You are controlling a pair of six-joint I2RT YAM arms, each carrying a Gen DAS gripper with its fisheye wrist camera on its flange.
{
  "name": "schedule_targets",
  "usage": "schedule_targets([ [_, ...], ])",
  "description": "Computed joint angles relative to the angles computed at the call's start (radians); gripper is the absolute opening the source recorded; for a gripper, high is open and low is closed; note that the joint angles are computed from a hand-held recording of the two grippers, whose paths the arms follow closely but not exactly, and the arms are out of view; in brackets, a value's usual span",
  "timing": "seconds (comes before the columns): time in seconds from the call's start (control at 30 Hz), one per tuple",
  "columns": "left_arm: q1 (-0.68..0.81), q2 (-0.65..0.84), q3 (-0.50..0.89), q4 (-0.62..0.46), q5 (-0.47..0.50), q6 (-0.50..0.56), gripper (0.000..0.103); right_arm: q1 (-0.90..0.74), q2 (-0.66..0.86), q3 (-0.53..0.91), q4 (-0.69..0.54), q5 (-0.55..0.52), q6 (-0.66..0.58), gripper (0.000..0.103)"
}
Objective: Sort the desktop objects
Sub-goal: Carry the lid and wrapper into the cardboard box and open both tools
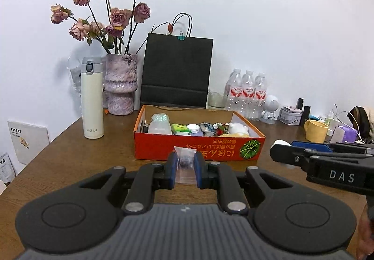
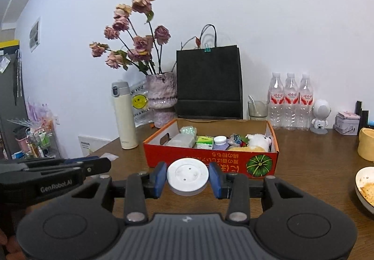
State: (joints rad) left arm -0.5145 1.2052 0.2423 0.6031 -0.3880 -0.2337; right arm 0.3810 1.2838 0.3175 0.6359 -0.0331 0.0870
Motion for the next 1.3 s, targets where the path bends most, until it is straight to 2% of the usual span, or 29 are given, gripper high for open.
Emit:
schedule_targets([
  [0.2,0.013,0.029,0.016,0.009,0.011,-0.006,0.016,-0.025,-0.036,-0.014,-0.004,-0.012,0.005,0.038],
  [0.37,0.081,0.152,0.099,0.042,0.071,0.012,0.016,-0.092,0.075,0.047,0.032,-0.074,0.003,0.038],
  [0.53,0.190,0.333,0.310,0.029,0.179,0.057,0.016,-0.169,0.261,0.242,0.012,-0.160,-0.004,0.038],
  [0.7,0.314,0.469,0.542,-0.031,0.315,0.070,0.016,-0.243,0.454,0.548,-0.099,-0.262,0.006,0.038],
  [0.87,0.363,0.647,0.802,-0.133,0.368,0.126,0.016,-0.267,0.665,0.925,-0.325,-0.300,-0.015,0.038],
  [0.97,0.389,0.766,0.969,-0.261,0.411,0.131,0.016,-0.262,0.818,1.171,-0.491,-0.290,-0.035,0.038],
  [1.1,0.410,0.916,1.174,-0.463,0.455,0.135,0.016,-0.256,1.064,1.565,-0.791,-0.278,-0.036,0.038],
  [1.3,0.432,1.082,1.391,-0.687,0.489,0.141,0.018,-0.214,1.423,2.142,-1.204,-0.158,-0.085,0.038],
])
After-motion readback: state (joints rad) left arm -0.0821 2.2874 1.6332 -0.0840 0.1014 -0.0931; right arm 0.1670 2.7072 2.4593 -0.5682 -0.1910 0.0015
